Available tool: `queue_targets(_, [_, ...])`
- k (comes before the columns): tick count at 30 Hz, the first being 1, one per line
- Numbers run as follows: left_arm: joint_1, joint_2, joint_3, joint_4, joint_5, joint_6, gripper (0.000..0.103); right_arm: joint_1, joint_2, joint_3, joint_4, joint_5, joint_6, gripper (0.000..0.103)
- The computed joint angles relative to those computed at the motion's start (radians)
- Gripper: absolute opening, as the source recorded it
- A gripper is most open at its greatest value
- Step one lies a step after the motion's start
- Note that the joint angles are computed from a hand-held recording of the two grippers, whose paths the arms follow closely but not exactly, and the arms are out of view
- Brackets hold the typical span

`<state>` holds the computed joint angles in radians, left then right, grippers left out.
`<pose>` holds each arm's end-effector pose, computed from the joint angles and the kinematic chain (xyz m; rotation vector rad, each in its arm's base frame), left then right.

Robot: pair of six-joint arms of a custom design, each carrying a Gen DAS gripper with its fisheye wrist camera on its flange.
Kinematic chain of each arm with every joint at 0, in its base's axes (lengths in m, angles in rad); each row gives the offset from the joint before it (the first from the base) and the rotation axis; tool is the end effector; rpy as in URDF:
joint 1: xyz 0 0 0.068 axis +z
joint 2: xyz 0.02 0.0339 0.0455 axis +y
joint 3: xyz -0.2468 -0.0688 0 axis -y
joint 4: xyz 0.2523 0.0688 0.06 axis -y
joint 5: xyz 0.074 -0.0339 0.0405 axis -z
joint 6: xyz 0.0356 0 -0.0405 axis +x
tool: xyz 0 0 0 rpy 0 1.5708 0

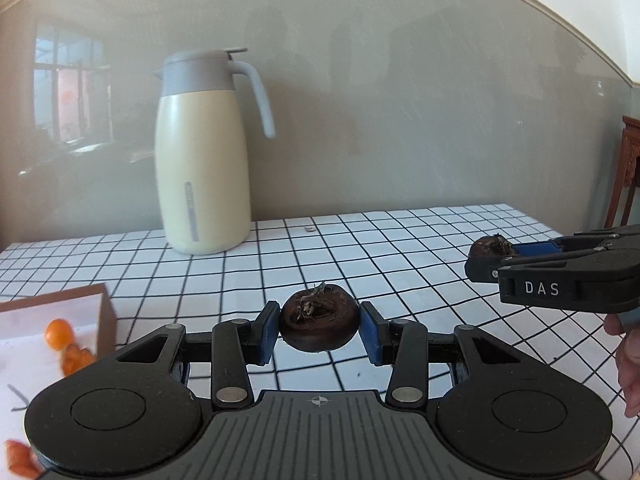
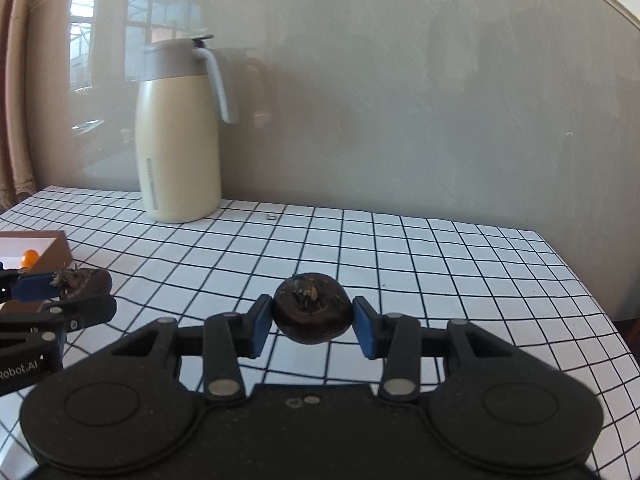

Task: Organize fruits
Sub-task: 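Carry both dark brown fruits over the white tray with both grippers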

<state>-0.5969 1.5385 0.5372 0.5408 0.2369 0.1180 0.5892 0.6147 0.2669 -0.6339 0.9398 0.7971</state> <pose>0.2400 -0.1732 0.1318 0.8609 1.8717 -0.5398 0.1231 0.0477 0.1473 0.5359 2.0407 -0.4104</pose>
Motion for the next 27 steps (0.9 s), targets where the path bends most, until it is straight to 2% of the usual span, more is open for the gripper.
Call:
queue_targets(5, [0.047,-0.101,-0.084,0.001,-0.006,0.001,0.043,0.185,0.115,0.063,-0.122,0.098,0.221,0.035])
queue_targets(9, [0.079,-0.187,-0.152,0.019,-0.044,-0.009,0.043,0.289,0.182,0.105,-0.150,0.154,0.307,0.035])
queue_targets(19, [0.184,-0.357,-0.249,-0.024,-0.023,-0.005,0.043,0.369,0.325,0.161,-0.009,0.176,0.270,0.035])
queue_targets(27, [0.294,-0.438,-0.281,-0.065,0.026,0.024,0.043,0.408,0.441,0.200,0.192,0.191,0.130,0.035])
